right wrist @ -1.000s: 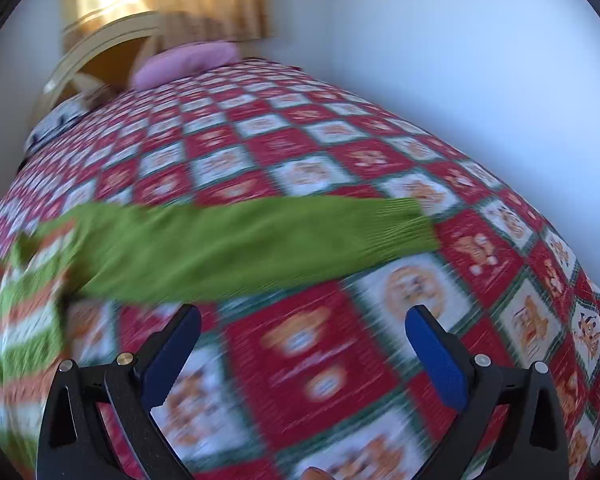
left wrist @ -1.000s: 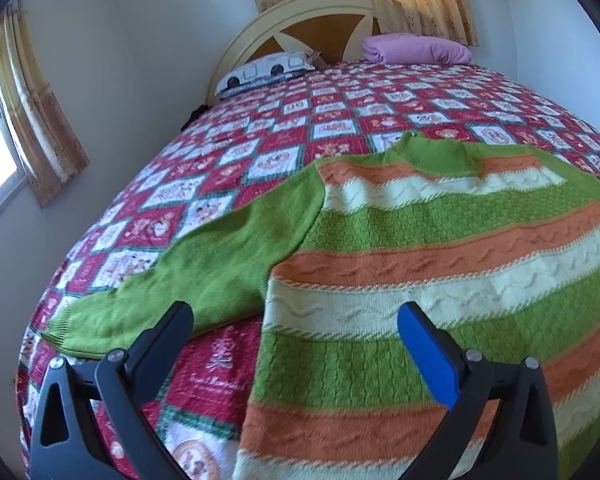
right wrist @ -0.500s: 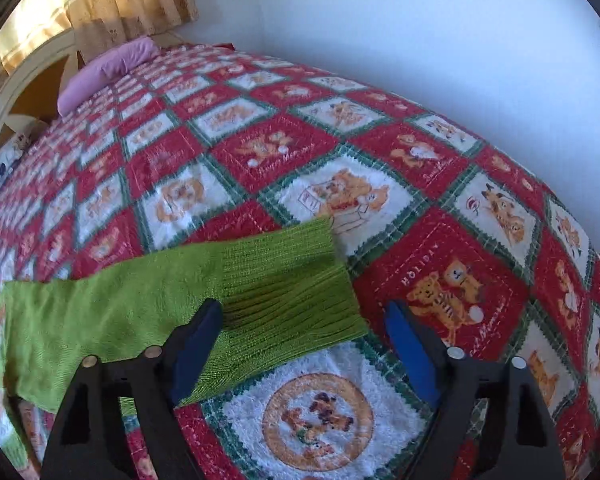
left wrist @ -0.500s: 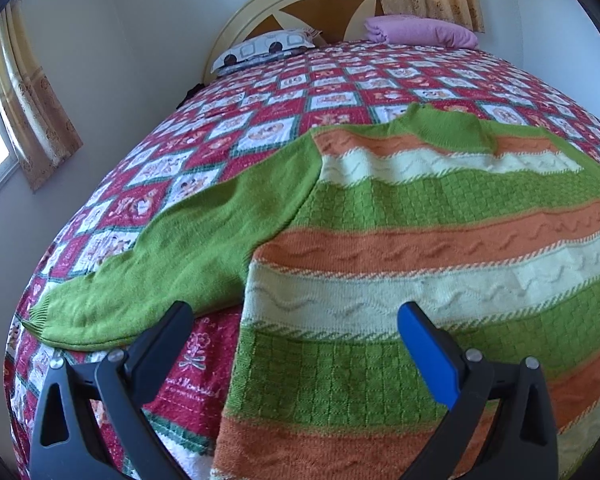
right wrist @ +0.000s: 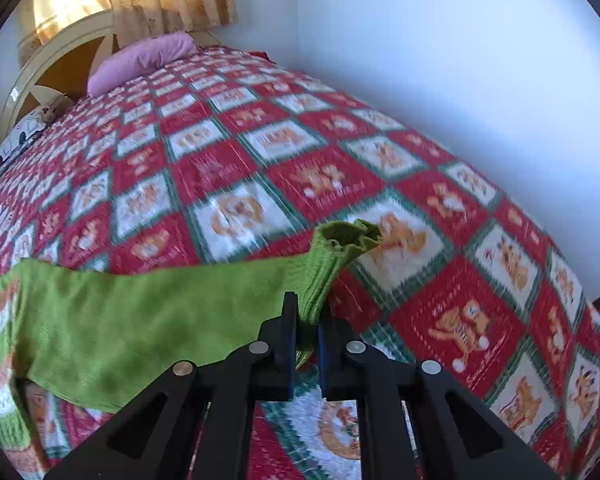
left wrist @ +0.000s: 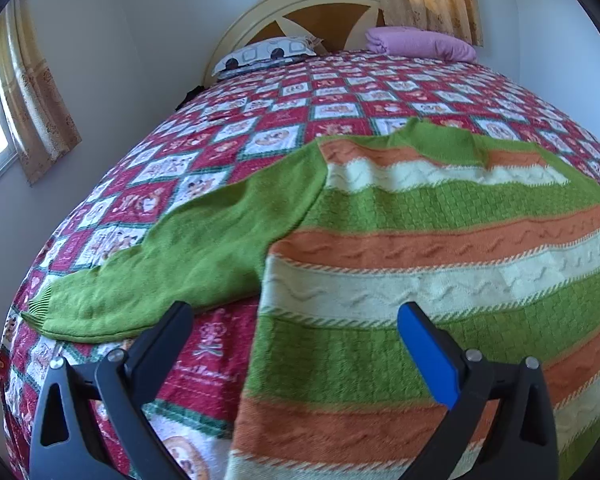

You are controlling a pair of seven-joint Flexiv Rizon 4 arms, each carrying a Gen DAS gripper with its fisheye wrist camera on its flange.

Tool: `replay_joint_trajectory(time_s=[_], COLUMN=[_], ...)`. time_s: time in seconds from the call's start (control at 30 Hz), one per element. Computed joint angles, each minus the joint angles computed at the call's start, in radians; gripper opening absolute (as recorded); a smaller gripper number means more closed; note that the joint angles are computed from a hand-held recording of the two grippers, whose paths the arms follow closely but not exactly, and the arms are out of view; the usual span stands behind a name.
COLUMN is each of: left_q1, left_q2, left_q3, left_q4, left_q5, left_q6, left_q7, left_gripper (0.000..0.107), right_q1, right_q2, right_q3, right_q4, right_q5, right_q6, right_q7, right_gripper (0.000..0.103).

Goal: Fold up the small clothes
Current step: 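Grasp the green sweater sleeve cuff with the right gripper and lift it, then carry the sleeve across the sweater body and open the right gripper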

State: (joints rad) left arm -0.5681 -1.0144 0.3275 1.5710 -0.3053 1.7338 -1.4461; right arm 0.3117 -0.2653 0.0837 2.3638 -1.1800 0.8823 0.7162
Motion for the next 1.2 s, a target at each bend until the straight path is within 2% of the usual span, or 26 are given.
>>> replay_joint_trajectory(time_s=[0.3, 0.43, 0.63, 0.97, 1.2], left_q1=[0.064, 0.11, 0.193, 0.278, 0.332], left_q2=[0.025, 0.039, 0.058, 0.062, 0.061], left_q3=[-0.076, -0.136, -0.237, -0.329, -0.386], left_q4=[0.037, 0.06, 0.095, 0.12, 0.133], left_q5=[0.004, 0.017, 0.046, 0.055, 0.086], left_q6=[0.046, 0.06, 0.104, 0.13, 0.14], left_q7=[0.025, 0.048, 0.087, 0.104, 0.107], left_gripper=[0.103, 0.103, 0.103, 0.103, 0.103], right_q1=[0.067, 0.103, 0.152, 0.283, 0.393], right_q2=[0.028, 0.011, -0.023, -0.144, -0.308], right_q3=[0.032, 0.035, 0.031, 0.001, -0.054], right_q4=[-0.137, -0.226, -0.352, -0.606, -0.842], right_q5=[0.062, 0.051, 0.016, -0.06, -0.081], right_q6=[-0.186, -0.261, -0.316, -0.364, -0.317], right_q7=[-0.176, -0.27, -0.373, -0.582, -0.76], right_gripper=[0.006, 0.005, 0.005, 0.005, 0.005])
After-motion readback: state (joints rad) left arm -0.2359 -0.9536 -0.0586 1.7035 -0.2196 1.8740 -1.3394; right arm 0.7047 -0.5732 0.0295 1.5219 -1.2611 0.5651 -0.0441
